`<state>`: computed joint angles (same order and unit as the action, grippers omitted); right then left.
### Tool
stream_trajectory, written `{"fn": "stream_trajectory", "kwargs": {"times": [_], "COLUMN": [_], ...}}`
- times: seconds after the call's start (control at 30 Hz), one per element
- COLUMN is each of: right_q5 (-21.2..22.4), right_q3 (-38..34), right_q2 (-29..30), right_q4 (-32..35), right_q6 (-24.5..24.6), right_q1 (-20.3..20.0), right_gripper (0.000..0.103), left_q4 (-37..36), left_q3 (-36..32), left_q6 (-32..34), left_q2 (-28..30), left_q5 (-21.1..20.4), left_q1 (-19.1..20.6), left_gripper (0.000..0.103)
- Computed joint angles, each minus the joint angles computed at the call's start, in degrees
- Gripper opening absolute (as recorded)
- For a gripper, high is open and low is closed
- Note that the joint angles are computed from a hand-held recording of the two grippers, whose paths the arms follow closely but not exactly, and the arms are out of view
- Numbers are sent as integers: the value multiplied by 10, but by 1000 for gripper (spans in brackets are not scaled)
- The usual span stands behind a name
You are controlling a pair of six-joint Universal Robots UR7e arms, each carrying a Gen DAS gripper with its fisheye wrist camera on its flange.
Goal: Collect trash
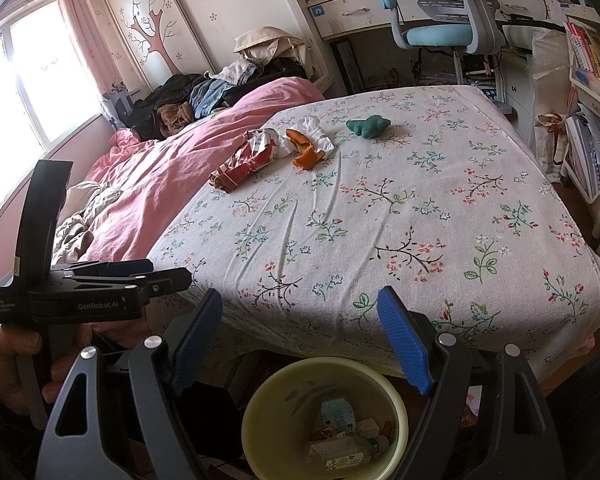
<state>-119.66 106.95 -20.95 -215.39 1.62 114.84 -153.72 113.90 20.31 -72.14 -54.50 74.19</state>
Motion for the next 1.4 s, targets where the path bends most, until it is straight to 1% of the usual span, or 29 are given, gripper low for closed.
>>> {"fn": "stream_trajectory", "kwargs": {"times": [1.03,1.17,1.4], "right_q5": [1,5,4], "right_q3": [-1,-7,-33], "right_q2": [2,-1,-4], "right_q4": [-3,-3,9], "right_q6": [-2,-7,-43], "right_q1": [0,1,3], "right_gripper": [78,79,79], "left_q4": [-6,7,29], "left_q3": [-7,-16,-38], "left_q6": [-15,-33,-85], "left_q2": [-1,-1,-1], "left_q5": [-2,-8,-34], "left_q1": [6,12,29], "left_gripper": [79,79,79]}}
